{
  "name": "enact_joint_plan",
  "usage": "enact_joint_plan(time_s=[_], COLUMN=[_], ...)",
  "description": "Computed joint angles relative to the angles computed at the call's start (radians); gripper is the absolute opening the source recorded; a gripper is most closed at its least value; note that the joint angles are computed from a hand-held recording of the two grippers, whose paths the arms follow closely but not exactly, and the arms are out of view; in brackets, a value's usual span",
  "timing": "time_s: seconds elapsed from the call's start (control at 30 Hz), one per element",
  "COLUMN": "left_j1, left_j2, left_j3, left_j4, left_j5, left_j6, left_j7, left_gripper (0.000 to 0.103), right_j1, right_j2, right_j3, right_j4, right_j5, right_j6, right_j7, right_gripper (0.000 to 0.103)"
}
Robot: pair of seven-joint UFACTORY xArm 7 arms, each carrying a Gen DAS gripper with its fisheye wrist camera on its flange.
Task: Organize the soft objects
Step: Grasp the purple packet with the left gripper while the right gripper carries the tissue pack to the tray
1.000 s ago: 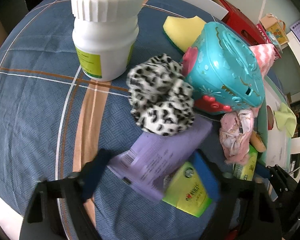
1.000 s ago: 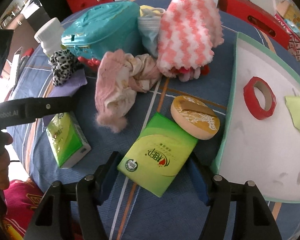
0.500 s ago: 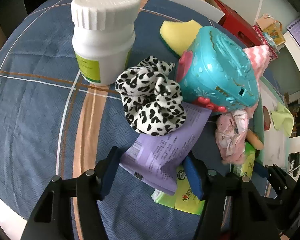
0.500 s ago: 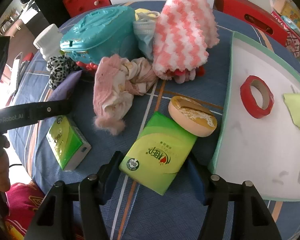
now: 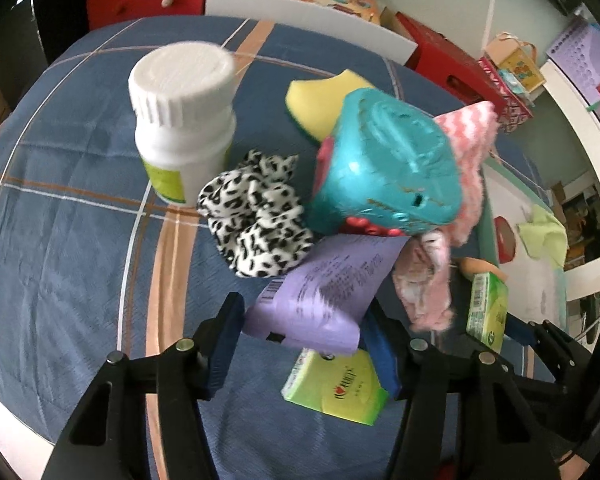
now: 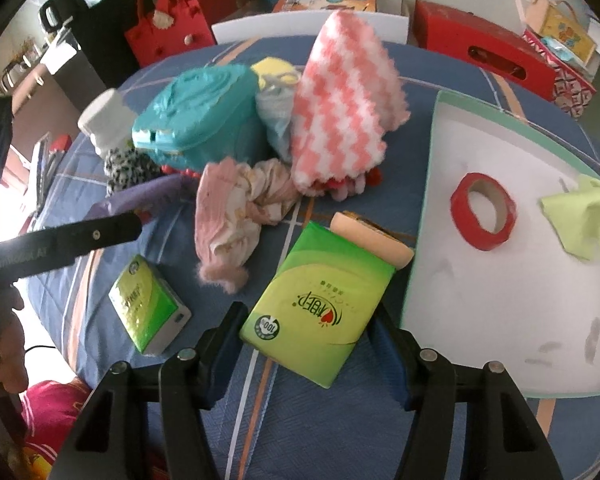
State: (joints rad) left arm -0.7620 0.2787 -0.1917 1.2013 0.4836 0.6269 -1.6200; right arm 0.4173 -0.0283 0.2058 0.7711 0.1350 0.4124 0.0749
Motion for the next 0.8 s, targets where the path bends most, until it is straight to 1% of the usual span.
enact_joint_plan(time_s=[0.13, 0.33, 0.37, 0.47, 0.63, 0.8], left_j1=[-0.019, -0.028, -0.023, -0.016, -0.016, -0.024], left_j2=[-0.009, -0.019, -0.05, -0.067, -0.084, -0.094], left_j3=[0.001, -0.009, -0.011, -0.018, -0.028, -0.044], left_j4=[0.027, 0.058, 0.022, -0.012, -0.005, 0.026], left_j5=[0.036, 0.064, 0.066, 0.094, 0.143, 0.206], left_j6=[0.033, 0.073, 0.063, 0.043, 0.053, 0.091], left_j7=[-0.021, -0.025, -0.025, -0.047, -0.072, -0.085], left_gripper=[0.059, 0.059, 0.059, 0.059, 0.058, 0.058], right_j1=[-0.001, -0.004, -0.004, -0.001, -0.003, -0.005], right_j2=[-0.032, -0.043, -0.047, -0.041, -0.076, -0.095], right_j3=[-0.004, -0.01, -0.01, -0.002, -0.012, -0.023], right_j4=[-0.014, -0.013, -0.013, -0.027, -0.05, -0.054], right_j5=[0.007, 0.018, 0.016, -0.002, 0.012, 0.03], right_j6=[-0.017, -0.006, -0.007, -0.037, -0.059, -0.059], right_j7=[0.008, -0.017, -0.016, 0.015, 0.014, 0.012], right_gripper=[0.064, 0.064, 0.064, 0.064, 0.064, 0.065])
